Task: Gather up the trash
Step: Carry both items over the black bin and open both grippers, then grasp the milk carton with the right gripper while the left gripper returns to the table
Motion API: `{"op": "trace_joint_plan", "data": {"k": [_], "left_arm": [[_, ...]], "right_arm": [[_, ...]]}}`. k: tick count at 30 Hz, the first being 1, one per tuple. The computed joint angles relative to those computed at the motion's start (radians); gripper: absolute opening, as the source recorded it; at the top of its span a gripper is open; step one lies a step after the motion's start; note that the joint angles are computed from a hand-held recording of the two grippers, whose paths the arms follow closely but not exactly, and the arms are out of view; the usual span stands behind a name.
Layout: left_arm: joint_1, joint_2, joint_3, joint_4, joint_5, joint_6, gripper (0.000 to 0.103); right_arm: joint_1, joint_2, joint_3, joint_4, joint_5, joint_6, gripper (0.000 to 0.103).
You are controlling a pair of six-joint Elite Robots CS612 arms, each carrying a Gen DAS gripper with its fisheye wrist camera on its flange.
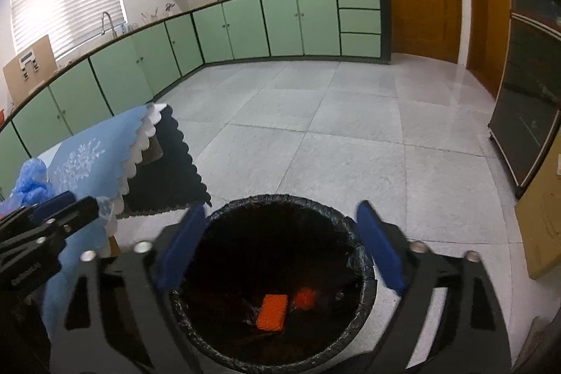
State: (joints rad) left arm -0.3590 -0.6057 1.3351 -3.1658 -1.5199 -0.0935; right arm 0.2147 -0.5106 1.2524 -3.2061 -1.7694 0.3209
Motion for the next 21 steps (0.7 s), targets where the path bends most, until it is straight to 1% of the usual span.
{"op": "trace_joint_plan", "data": {"k": [3, 6, 8, 11, 14, 17, 21], "left_arm": [[0.007, -0.03, 0.05, -0.062, 0.024, 0.005, 0.06], [0.014, -0.063, 0.11, -0.14, 0.075, 0.007, 0.061], [0.023, -0.086, 0.152, -0.181, 0.11, -0.008, 0.062], [0.036, -0.116, 0.21, -0.225, 0.164, -0.026, 0.062], [0.05, -0.139, 0.258, -0.256, 0.22, -0.038, 0.062], [0.068, -0.158, 0.298, -0.272, 0.258, -0.066, 0.062], [0.088, -0.174, 0.346, -0.299, 0.311, -0.082, 0.062]], "right_arm": [[0.013, -0.015, 0.017, -0.031, -0.015, -0.01, 0.09], [0.028, -0.03, 0.037, -0.072, -0.022, -0.006, 0.09], [0.039, -0.038, 0.048, -0.096, -0.019, -0.001, 0.09], [0.062, -0.044, 0.056, -0.127, -0.019, -0.021, 0.09], [0.087, -0.044, 0.051, -0.148, -0.013, -0.04, 0.09], [0.106, -0.043, 0.042, -0.148, 0.017, -0.041, 0.09], [0.136, -0.038, 0.024, -0.147, 0.036, -0.059, 0.09]]}}
